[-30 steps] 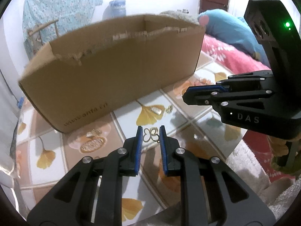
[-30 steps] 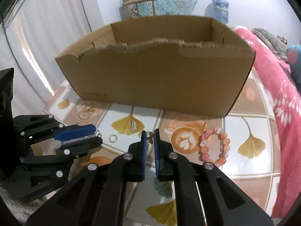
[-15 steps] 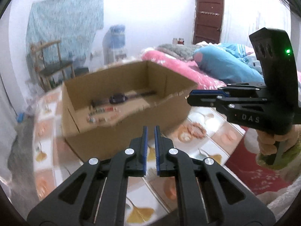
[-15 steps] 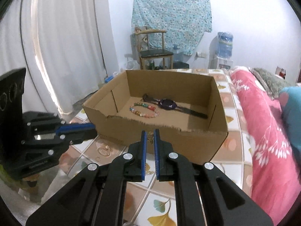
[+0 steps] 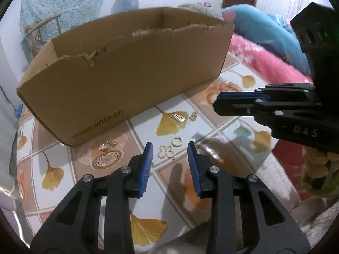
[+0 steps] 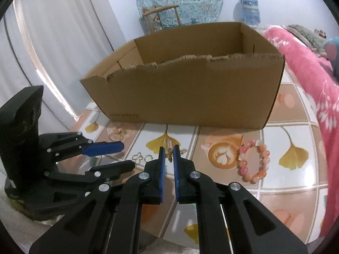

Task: Organize jewelry
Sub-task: 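Lift the gold charm with the left gripper and carry it over the box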

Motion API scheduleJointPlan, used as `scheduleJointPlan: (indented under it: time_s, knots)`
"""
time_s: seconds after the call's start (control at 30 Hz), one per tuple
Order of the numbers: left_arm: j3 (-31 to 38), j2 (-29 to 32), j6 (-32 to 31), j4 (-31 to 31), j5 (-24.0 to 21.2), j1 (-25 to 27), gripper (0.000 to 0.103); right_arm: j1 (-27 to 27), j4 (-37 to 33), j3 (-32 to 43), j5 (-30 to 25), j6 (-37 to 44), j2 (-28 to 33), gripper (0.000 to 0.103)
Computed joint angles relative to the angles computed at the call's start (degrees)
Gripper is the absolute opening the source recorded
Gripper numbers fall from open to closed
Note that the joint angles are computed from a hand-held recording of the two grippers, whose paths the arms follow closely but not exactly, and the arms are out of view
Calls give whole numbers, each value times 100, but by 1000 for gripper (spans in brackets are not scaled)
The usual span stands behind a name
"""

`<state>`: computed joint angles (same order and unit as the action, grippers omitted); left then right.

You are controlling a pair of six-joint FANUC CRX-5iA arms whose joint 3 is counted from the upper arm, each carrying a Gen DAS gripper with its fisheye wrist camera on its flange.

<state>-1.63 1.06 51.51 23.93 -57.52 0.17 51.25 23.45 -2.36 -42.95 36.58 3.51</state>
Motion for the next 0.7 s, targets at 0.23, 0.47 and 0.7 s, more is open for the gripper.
scheduleJointPlan:
  time_s: [0.23,0.47,0.7]
  knots:
    - [115,141,100,-161,-192,-12,32,-82,-289,18,136,182,102,8]
    - [162,130,311,-531,-133,-110,24,-128,-365,50,246,243,178,8]
    - [168,131,228,-567,-164,-174,18,-170,-404,-35,326,244,104,8]
